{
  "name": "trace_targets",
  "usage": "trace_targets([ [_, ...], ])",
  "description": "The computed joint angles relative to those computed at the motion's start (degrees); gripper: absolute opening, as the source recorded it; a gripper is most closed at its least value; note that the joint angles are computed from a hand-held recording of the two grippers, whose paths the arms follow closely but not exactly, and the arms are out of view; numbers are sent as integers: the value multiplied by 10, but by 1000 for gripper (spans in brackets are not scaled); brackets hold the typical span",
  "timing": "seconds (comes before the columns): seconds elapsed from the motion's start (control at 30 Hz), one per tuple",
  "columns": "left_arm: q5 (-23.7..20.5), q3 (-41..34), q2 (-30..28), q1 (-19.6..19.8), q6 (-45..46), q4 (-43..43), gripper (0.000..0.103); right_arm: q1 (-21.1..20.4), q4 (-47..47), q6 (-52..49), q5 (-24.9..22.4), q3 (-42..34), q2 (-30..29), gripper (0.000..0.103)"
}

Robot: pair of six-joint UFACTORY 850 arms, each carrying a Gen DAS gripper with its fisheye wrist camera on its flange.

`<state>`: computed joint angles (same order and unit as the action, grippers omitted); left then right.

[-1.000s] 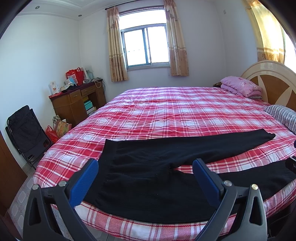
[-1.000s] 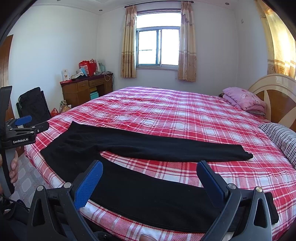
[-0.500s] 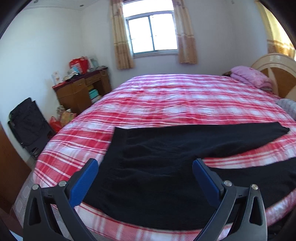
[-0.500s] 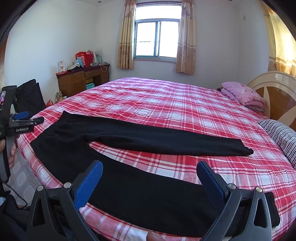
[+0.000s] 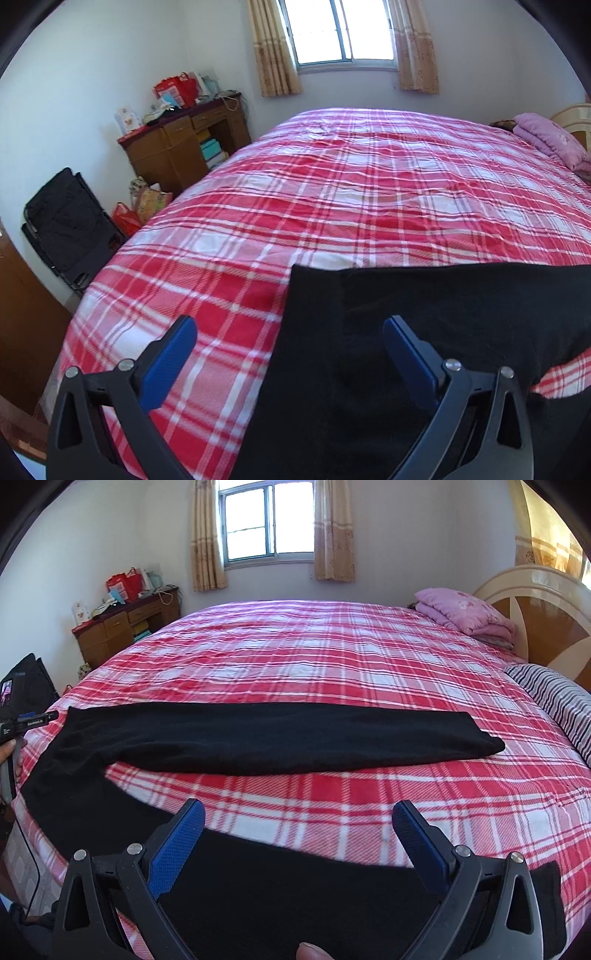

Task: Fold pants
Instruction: 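Lower both tools onto the trouser legs and close both grippers on the hems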

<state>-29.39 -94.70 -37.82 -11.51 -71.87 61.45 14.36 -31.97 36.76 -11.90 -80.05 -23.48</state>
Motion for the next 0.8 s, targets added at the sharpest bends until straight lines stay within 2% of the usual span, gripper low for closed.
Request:
trace_targets([
  [0.13, 6, -79, -54, 13, 134, -114, 85, -22, 40, -42, -24, -45, -29, 102],
  [0.27, -8, -154, -105, 31, 246, -227, 72, -44, 90, -95, -47, -96, -62, 102],
  [0.43, -30, -209, -144, 45, 334, -322, 44, -77, 166, -163, -82, -162, -106, 102],
  [0.47, -34, -218, -149, 47, 344, -334, 42, -84, 174, -166, -91, -176, -115, 102],
  [0.53, -36, -228, -157, 50, 368, -361, 30, -98, 195, -178, -111, -207, -137, 101],
  [0.57, -42, -235, -161, 49, 369, -359, 29, -104, 202, -181, -120, -220, -146, 100],
  [0.63, -47, -240, -165, 48, 373, -356, 24, -119, 215, -186, -143, -254, -169, 94],
  [0.7, -52, -243, -168, 48, 379, -356, 19, -133, 220, -188, -173, -293, -194, 81],
  [0.8, -62, -254, -173, 46, 386, -346, 16, -153, 218, -178, -210, -352, -234, 77],
])
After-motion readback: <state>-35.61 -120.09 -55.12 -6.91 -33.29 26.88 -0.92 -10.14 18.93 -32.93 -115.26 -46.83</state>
